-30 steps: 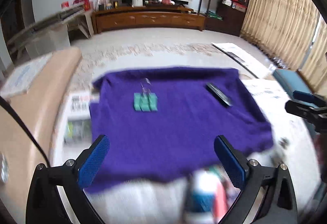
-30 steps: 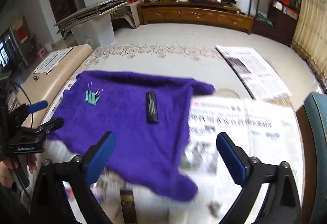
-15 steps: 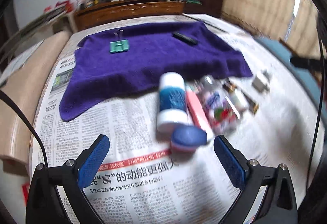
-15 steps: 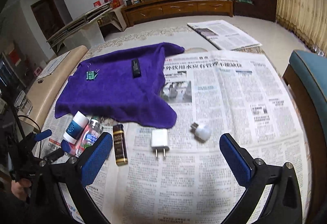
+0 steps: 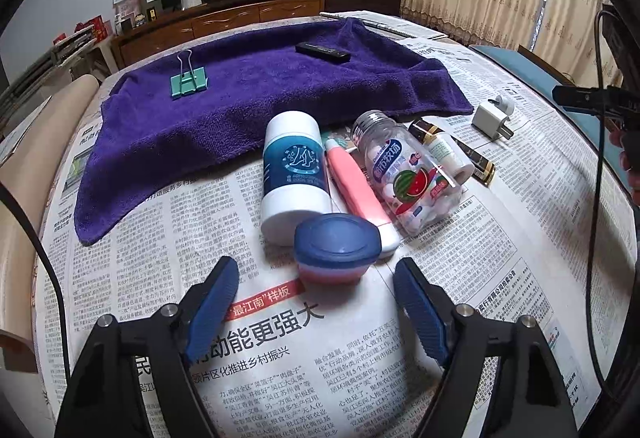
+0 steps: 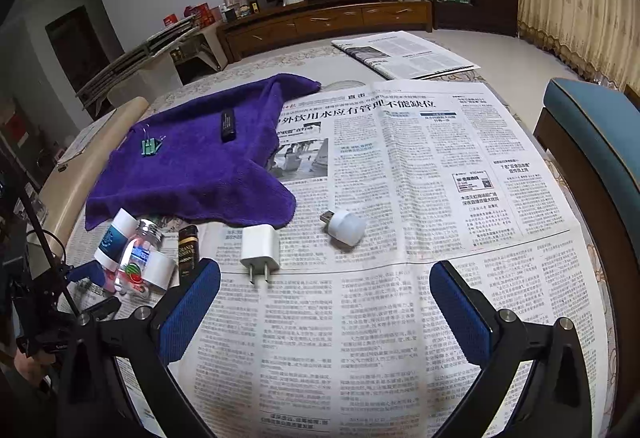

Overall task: Organize rigid objects
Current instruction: 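Grasp the blue-lidded pink jar with the left tool, then grasp the white USB bulb with the right tool while the left tool holds the jar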

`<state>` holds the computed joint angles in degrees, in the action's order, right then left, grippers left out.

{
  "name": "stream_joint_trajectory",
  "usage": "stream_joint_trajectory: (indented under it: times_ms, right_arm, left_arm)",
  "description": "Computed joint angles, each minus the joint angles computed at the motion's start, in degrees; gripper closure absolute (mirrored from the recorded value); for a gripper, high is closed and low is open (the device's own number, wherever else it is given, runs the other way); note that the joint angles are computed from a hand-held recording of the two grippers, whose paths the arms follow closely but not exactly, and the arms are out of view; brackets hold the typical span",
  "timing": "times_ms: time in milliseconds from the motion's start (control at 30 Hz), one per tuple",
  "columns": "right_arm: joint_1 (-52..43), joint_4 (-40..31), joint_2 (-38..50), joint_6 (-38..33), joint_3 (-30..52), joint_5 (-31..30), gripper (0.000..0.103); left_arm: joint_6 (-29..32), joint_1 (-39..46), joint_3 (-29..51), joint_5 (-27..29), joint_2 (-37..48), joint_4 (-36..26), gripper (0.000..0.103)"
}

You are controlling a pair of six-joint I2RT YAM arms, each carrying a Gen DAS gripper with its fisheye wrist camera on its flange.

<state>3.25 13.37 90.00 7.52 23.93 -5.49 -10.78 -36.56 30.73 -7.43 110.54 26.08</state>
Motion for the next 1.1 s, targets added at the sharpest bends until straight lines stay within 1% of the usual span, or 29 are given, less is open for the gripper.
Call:
stream_joint_trajectory:
  times_ms: [100,133,167,300,367,567,700,867,967,1033,1100]
  right_arm:
    - [-0.5,0.7,0.9,-0.6,-0.3,-0.4,0.0]
    - [-0.6,0.9,1.1,-0.8,-0.3,-0.3,0.0]
    - [-0.6,1.2,1.3,-0.8,-0.4,-0.2,0.0]
    - [-0.6,1.9,2.3,-1.1,-0.6,-0.1,0.0]
    - [-0.3,2.0,2.7,-1.3,-0.6,0.1,0.0]
    - [1.3,2.9,2.6,-1.3,-1.1,1.3,0.0]
    - [2.2,3.4,3.6,-2.0,-0.9,2.9,0.0]
    - [3.1,4.4,9.4,-3.0,1.5,3.7,0.0]
    - [3.4,4.4,14.1,-3.7,4.8,6.2,0.0]
    - [2.7,3.2,16.6,-4.7,7.7,7.6,0.002]
    - [1.2,3.1,17.8,-5.9,9.3,6.7,0.004]
  left_arm:
    - [0.4,-0.2,0.4,-0.4,0.2,-0.1,0.036]
    - [0.4,-0.4,0.4,-0.4,0.1,-0.2,0.041]
    - [0.4,-0.6,0.4,-0.2,-0.1,-0.4,0.048]
    - [0.0,-1.7,0.7,-0.7,-0.6,-1.4,0.06]
    - [-0.3,-2.0,0.8,-1.3,-0.6,-1.3,0.07]
    - [-1.3,-1.9,0.3,-1.8,-1.0,-1.4,0.07]
    - [-2.4,-1.5,-2.0,-2.7,-3.0,-0.4,0.071]
    - [-2.7,0.1,-3.6,-2.8,-4.6,-0.3,0.071]
    - [-2.7,0.7,-3.6,-2.7,-4.7,-0.2,0.071]
    - [-2.7,1.2,-3.6,-2.4,-4.8,-0.3,0.07]
    - [-2.5,1.5,-3.6,-2.1,-4.9,-0.3,0.071]
